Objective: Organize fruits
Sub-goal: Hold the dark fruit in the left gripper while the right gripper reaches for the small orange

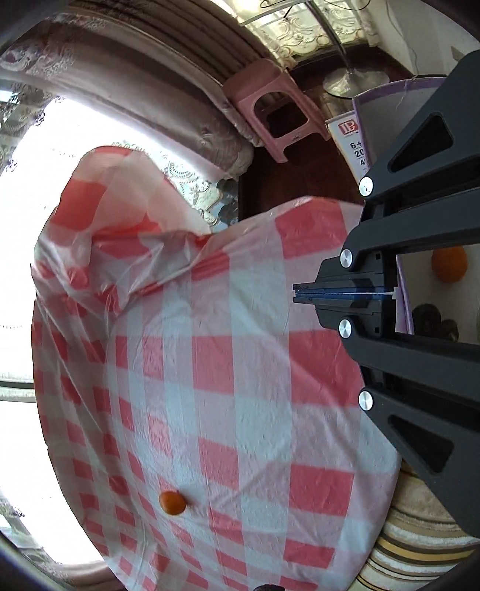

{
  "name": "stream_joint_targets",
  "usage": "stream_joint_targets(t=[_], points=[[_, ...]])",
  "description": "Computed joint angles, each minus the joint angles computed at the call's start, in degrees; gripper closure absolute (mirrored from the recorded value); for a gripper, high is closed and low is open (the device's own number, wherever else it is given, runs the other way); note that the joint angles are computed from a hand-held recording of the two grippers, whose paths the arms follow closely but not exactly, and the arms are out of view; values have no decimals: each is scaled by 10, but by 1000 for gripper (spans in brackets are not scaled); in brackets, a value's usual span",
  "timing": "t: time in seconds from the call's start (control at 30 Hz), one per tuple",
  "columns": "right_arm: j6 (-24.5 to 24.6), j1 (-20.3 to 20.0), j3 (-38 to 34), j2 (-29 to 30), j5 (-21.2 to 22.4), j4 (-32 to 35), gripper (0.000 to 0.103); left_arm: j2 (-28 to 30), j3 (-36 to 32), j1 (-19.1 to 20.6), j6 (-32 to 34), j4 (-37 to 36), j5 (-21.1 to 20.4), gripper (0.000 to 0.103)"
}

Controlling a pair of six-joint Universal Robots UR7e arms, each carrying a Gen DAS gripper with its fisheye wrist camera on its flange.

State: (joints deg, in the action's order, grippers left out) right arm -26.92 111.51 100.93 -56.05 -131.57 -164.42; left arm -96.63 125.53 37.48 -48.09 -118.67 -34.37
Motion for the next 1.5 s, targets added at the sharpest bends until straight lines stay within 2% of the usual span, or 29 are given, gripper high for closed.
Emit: stream_joint_targets(t=[0.1,0.13,0.17,0.2,0.23,0.27,0.4,0.5,0.63,0.73,0.83,0.97,1.03,1.2,1.27,1.3,1.5], points=[[19,-24,0,-4,-19,3,103,30,-16,4,26,-17,0,65],[39,-29,-2,-6,-33,20,100,38,-19,3,31,-21,1,65],[46,-32,2,-7,-46,12,92,45,-22,2,35,-26,1,65],[38,-32,9,-9,-54,-20,59,51,-24,1,37,-29,1,65],[26,-33,18,-12,-51,-55,11,58,-27,0,39,-31,1,65],[10,-33,27,-16,-36,-84,7,63,-30,0,40,-34,2,65],[-12,-22,30,-20,7,-94,10,82,-36,2,43,-40,0,65],[-6,-1,5,5,48,-68,10,88,-37,4,41,-47,1,65],[-15,35,-64,84,131,-38,10,84,-34,6,28,-51,15,65],[0,57,-146,161,202,17,10,77,-33,10,22,-51,19,65],[8,71,-223,228,248,57,10,69,-31,13,16,-49,26,65],[1,84,-285,284,251,88,11,54,-25,15,7,-47,33,65],[4,84,-301,295,257,107,22,48,-22,17,5,-50,32,65],[14,81,-324,312,248,142,33,43,-16,20,13,-63,25,65],[9,81,-324,313,243,152,50,42,-14,19,14,-65,27,65],[12,79,-324,311,251,161,62,42,-14,19,14,-66,27,65],[11,77,-284,283,253,146,62,45,-15,17,11,-61,32,65]])
